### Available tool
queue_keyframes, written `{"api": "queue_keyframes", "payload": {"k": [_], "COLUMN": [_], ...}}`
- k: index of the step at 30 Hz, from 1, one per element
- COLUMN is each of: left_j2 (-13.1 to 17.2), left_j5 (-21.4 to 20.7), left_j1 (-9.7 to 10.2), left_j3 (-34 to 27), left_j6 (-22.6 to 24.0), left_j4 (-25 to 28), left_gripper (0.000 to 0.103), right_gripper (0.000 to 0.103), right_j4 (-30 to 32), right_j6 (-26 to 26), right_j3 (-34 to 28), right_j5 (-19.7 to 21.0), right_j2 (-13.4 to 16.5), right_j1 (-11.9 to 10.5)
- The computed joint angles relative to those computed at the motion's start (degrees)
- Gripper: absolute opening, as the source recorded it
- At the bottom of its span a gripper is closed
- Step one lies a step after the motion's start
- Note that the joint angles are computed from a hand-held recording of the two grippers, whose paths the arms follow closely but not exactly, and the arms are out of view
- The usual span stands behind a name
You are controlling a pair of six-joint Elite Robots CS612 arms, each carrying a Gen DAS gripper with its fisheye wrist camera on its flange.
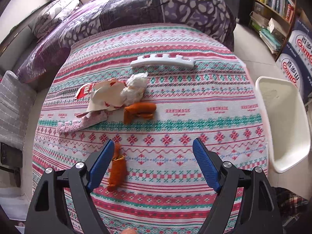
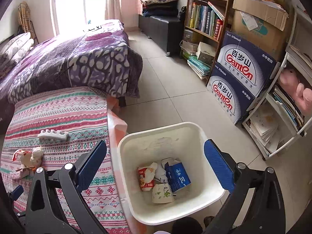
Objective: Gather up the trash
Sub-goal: 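Move both open tools back over the trash on the blanket, then grasp the orange peel with the left tool while the right tool grasps the grey fringed strip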
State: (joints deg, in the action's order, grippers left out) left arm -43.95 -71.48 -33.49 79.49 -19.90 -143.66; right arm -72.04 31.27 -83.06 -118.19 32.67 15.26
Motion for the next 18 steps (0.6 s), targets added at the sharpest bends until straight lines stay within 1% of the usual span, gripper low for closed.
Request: {"api": "queue_keyframes", "payload": {"k": [2,6,14,16,18], "left_j2": [0.1,0.2,0.3,0.3,0.3], "left_j5": [-0.2,-2.0,-6.0,-6.9,-8.4], "left_j1": [0.60,1.96,4.00,4.39,4.84], "left_j3": [-0.2,-0.7,-0.5,-0.3,-0.2], "left_j6": [-0.1,-0.6,-1.1,-1.3,-1.3], "left_j4": [2.2,6.8,10.7,10.9,11.2], "left_gripper": [0.080,0.080,0.080,0.078,0.070], "right_gripper": [0.096,0.096,0.096,0.096,0.096], "right_j4": [-0.3,-0.7,-0.9,-1.1,-1.3], "right_j6": [-1.1,-2.6,-3.9,-4.3,-4.8], "right_j3": [1.0,3.0,5.8,6.4,7.0], "right_j5": [0.6,1.4,3.8,4.3,4.6], "right_j2": [-0.3,-1.1,-2.0,-2.2,-2.4], "right_j1": [0.4,1.2,2.1,2.3,2.6]}}
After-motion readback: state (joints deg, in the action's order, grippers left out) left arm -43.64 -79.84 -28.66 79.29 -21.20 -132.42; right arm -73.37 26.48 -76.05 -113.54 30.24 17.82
